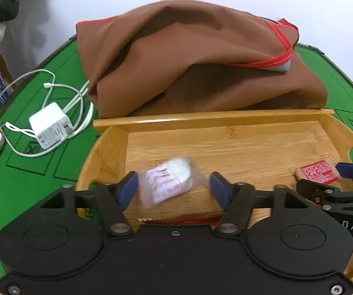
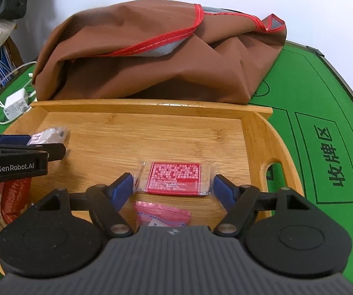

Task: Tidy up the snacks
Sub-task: 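Open both tools to drop the peanut bag and biscuit pack into the tray, then lift both tools away from the tray toward the remaining snacks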

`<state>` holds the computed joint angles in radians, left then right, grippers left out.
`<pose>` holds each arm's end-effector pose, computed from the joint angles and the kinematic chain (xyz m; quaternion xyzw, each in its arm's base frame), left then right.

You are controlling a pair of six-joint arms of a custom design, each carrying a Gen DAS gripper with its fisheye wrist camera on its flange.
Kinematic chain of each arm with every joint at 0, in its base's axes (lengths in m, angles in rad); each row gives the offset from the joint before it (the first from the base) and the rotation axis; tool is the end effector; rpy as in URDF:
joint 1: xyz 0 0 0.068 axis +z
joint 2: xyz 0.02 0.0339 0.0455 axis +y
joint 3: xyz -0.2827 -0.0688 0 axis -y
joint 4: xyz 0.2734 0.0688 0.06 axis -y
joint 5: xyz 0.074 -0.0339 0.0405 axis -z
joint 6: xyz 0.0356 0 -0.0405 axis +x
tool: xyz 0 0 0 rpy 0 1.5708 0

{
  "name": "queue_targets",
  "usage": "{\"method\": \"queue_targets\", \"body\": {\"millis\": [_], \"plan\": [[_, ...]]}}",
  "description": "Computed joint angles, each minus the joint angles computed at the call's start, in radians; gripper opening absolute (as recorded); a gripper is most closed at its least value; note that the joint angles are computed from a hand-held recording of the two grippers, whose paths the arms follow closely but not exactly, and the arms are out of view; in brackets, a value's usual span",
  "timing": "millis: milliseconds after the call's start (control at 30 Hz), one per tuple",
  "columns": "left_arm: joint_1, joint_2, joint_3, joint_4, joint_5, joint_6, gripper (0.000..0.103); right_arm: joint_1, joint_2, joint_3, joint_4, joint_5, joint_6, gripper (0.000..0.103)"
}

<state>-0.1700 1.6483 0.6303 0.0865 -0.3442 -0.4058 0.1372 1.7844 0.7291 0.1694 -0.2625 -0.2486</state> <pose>0.2983 -0.0390 0.1079 -0.1635 0.9225 0.0680 0.3430 0.3311 0.0550 0.0975 -0.2222 0.9081 0.1045 0.3393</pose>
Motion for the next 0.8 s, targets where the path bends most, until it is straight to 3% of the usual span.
{"method": "queue_targets", "body": {"millis": [233, 533, 800], "plan": [[-0.048, -0.159, -0.082, -0.017, -0.069, 0.012, 0.1, -0.03, -0.106, -0.06, 0.008, -0.034, 0.003, 0.098], [-0.186, -0.465, -0.23, -0.122, -0.158, -0.026, 0.103, -0.13, -0.287, -0.181, -0.044, -0.186, -0.056, 0.103], [-0.439, -0.731, -0.362, -0.286, -0.285, -0.203, 0.103, -0.261, -0.456, -0.314, -0.14, -0.337, -0.217, 0.103]]}}
